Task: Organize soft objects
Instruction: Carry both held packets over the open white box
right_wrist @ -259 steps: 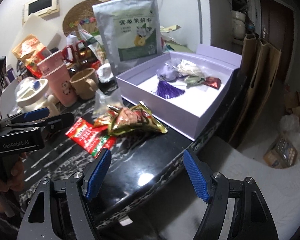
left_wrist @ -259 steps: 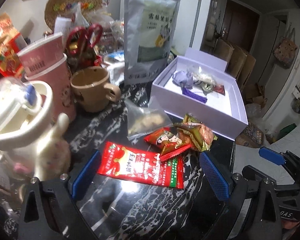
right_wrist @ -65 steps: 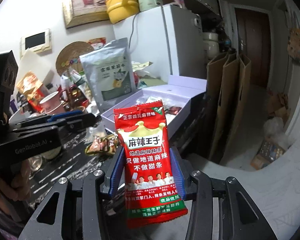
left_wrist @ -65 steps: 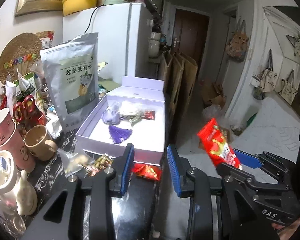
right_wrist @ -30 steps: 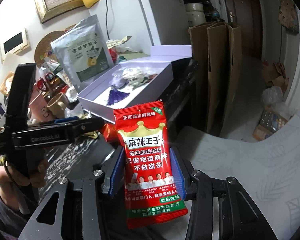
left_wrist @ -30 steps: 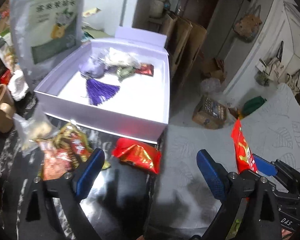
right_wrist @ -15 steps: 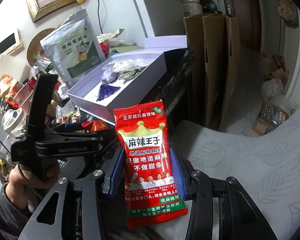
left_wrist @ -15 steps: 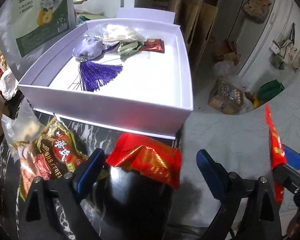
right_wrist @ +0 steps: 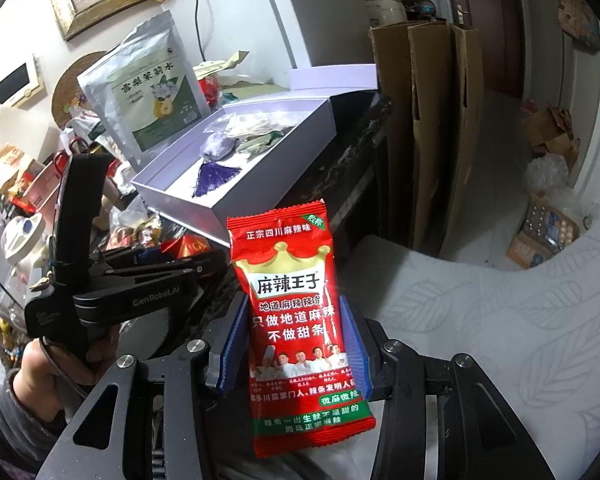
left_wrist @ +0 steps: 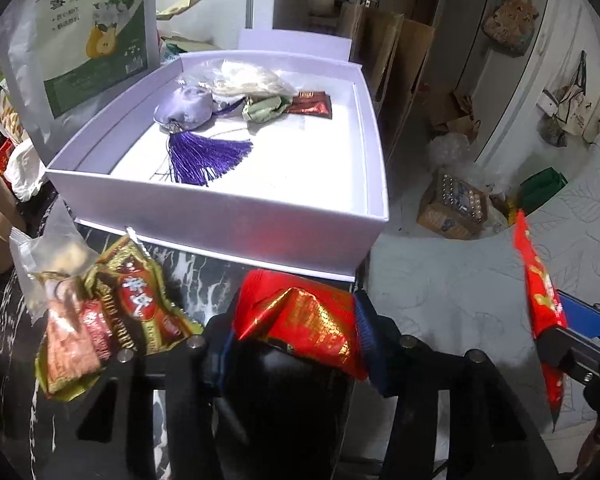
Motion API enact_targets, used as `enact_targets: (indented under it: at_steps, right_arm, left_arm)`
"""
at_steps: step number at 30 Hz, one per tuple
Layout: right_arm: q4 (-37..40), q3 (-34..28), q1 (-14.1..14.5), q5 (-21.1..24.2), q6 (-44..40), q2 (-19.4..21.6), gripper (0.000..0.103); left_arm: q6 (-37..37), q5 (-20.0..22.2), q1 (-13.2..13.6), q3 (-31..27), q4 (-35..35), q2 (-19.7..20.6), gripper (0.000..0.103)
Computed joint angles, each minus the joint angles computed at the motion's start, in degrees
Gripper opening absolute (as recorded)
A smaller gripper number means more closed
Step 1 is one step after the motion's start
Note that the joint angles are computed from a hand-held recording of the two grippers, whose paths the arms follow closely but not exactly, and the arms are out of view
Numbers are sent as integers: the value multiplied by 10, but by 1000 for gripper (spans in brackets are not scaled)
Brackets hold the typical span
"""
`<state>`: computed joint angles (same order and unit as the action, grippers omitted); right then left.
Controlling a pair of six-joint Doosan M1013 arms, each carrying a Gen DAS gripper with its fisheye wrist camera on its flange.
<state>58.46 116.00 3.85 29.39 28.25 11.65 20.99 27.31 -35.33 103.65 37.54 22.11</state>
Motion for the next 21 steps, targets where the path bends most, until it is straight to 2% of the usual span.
enact_targets:
  at_steps: [7,17,21]
  right_arm:
    - [25,6,2,2,-24,-9,44]
    - [104,3,11,1,-119,-31,44]
    - [142,-8,16,0,-162,-35,44]
  left_arm:
    - [-57,-8,-7,21,53,-37,50]
    - [-164,27,-21,29,202,-90,50]
    - [-196,40,-22,23,257,-99,50]
